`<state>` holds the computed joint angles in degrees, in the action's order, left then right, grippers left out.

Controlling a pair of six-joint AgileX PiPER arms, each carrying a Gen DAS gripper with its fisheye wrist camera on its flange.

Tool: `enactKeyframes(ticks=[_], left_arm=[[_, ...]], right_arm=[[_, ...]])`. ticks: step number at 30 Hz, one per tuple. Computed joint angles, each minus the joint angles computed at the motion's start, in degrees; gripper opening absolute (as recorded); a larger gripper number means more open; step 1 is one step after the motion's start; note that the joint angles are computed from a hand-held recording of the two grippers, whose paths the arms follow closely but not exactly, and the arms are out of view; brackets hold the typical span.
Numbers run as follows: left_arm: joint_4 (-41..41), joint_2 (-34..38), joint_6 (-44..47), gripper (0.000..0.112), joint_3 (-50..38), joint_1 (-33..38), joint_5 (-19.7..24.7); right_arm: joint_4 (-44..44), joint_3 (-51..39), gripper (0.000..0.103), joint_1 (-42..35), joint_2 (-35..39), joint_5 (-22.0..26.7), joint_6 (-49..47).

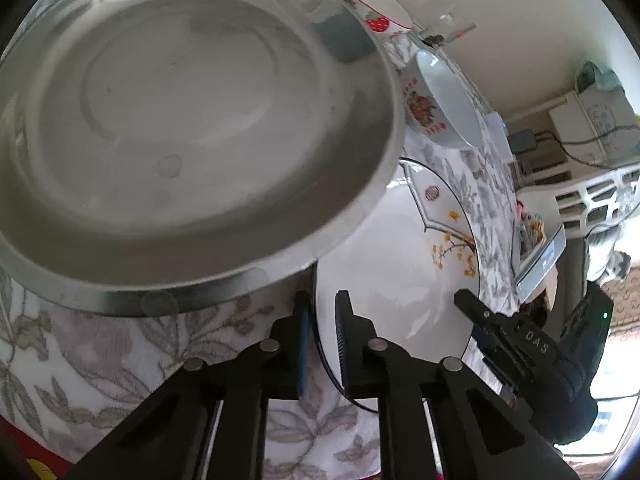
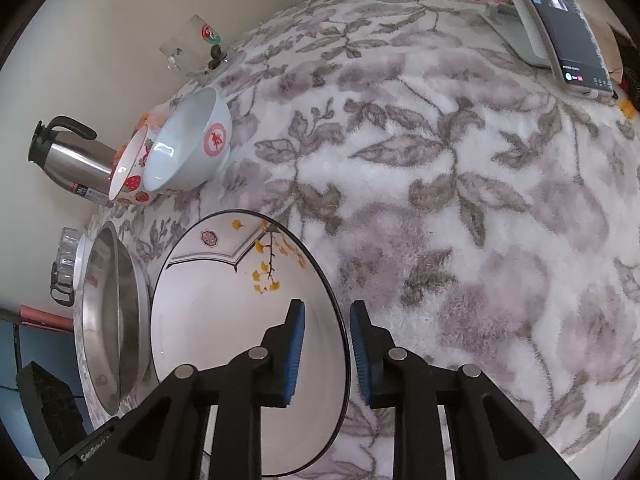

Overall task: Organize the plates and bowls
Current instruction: 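Lift the yellow-blossom plate with the right tool while the left tool lifts it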

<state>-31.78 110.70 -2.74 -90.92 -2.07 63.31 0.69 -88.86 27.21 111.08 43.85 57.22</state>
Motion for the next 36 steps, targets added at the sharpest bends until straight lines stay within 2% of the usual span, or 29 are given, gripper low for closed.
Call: enactKeyframes(ticks=[5,11,18,25,30,36], left_arm=[[-1.44,0.24,0.50,0.010,1.03,0.36,-1.38],[-1.58,0.26,1.08,0.010,1.94,-0.23,-3.21],[-2.51,1.07,2.21,0.011,1.31,0.19,-2.56],[-3.41,1.27,2.86,0.011,1.48,0.53,-2.60],[-1.38,0.77,2.90,0.012,1.13,-0.50,-2.90],[-1.33,-1.04,4.51,0.012,1.42,-1.41,-3.82]], right_arm=[[0.53,0.03,0.017,-0.18,0.58,-0.34,-0.10],[1.74,1.51,0.017,-0.70,0.01,-2.13,-0.58],[5.10,6.52,0.018,-1.80,-1.95,-7.62,-1.11],[4.52,6.69,0.018,-1.64,-2.17,-7.50,-0.91],[2.96,4.06,0.017,-1.11,-1.20,-4.76,-0.60],[1.06,5.05,0.015,-1.35,-3.38,-5.86,0.57]])
